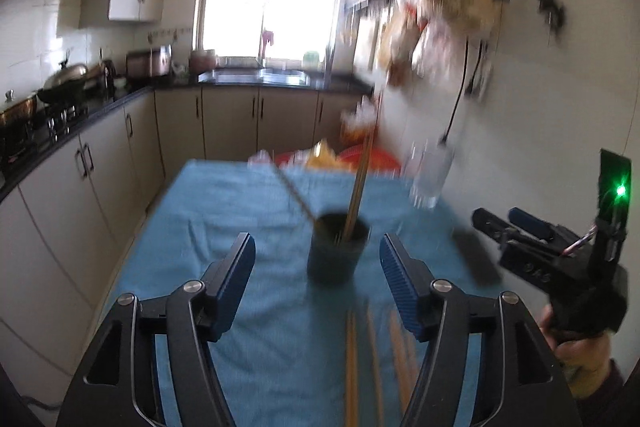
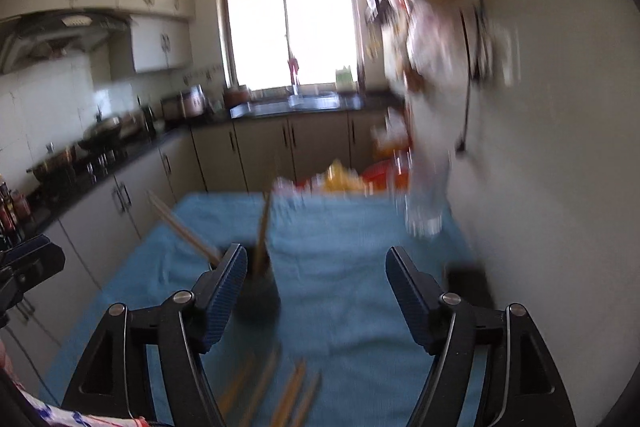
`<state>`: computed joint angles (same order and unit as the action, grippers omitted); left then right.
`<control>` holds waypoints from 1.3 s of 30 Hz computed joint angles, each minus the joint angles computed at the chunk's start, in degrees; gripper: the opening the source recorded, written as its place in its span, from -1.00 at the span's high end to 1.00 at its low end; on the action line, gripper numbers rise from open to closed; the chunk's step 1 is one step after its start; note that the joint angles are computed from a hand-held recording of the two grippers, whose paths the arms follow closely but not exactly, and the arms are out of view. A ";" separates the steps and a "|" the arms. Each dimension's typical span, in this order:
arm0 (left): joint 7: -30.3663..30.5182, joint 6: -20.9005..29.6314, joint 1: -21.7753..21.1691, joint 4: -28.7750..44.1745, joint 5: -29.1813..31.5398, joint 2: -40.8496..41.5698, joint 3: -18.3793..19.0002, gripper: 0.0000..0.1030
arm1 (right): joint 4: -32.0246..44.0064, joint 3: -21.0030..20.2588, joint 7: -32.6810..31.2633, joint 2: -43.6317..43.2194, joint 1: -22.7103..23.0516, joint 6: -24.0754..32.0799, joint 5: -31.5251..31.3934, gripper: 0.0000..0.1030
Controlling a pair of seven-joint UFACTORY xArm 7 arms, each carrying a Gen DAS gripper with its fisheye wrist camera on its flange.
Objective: Organize utensils
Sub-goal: 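Return the open left gripper to the chopstick row, then grasp a third wooden chopstick with the left gripper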
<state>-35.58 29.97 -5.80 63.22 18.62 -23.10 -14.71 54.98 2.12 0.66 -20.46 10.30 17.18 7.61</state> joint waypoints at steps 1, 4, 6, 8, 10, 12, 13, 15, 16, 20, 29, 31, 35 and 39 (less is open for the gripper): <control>0.59 0.72 -0.34 -1.20 0.14 0.21 -0.22 -0.23 | -1.07 -1.20 -0.96 -0.14 0.96 0.84 1.45 -0.48; 2.05 1.39 -1.35 -3.52 0.57 1.47 -0.43 -0.23 | -3.89 -4.68 -6.49 0.15 4.13 4.40 6.79 -0.48; 4.75 2.18 -2.97 -4.63 -0.33 3.46 0.30 -0.23 | -5.47 -5.66 -10.31 0.83 5.41 7.09 9.84 -0.42; 7.84 2.90 -4.94 -4.97 -2.79 5.71 1.69 -0.10 | -6.05 -5.24 -12.94 1.92 5.40 9.36 11.30 -0.15; 11.29 3.77 -6.96 -5.08 -6.72 8.09 3.37 0.23 | -7.04 -4.00 -14.28 2.85 4.63 10.02 11.32 0.13; 14.39 4.30 -8.38 -4.71 -10.54 10.55 4.73 0.45 | -8.10 -3.15 -15.45 3.58 4.14 9.56 11.64 0.20; 14.93 4.02 -8.57 -4.83 -11.08 11.22 4.86 0.47 | -8.48 -2.77 -15.74 3.92 3.88 9.06 11.71 0.20; 15.59 3.29 -8.73 -5.08 -11.07 12.43 4.88 0.48 | -8.63 -2.46 -16.42 4.62 3.52 8.53 12.10 0.20; 16.16 2.74 -8.92 -5.01 -11.24 13.17 4.94 0.48 | -8.65 -2.52 -16.90 5.11 3.43 8.37 12.55 0.20; 19.32 1.67 -9.88 -3.96 -13.52 15.66 5.45 0.49 | -8.65 -2.49 -18.61 5.72 3.26 7.19 14.46 0.20; 20.71 2.39 -10.27 -1.24 -13.21 18.71 5.71 0.78 | -9.12 -0.46 -15.82 5.40 2.11 6.17 11.09 0.20; 18.78 2.84 -10.17 -0.87 -10.57 19.23 5.40 0.83 | -9.17 0.12 -14.43 5.37 1.71 6.12 9.37 0.20; 16.45 4.68 -10.41 1.04 -8.96 20.50 5.40 0.84 | -8.45 2.33 -9.19 5.88 -0.09 6.55 2.74 0.29; 14.60 6.42 -10.21 1.32 -10.28 20.16 6.04 0.87 | -7.12 -0.24 -11.02 5.86 1.30 10.09 5.07 0.73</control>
<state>-20.98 36.39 -16.02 64.55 8.34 -2.94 -8.66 47.86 1.88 -10.36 -14.61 11.61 27.28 12.69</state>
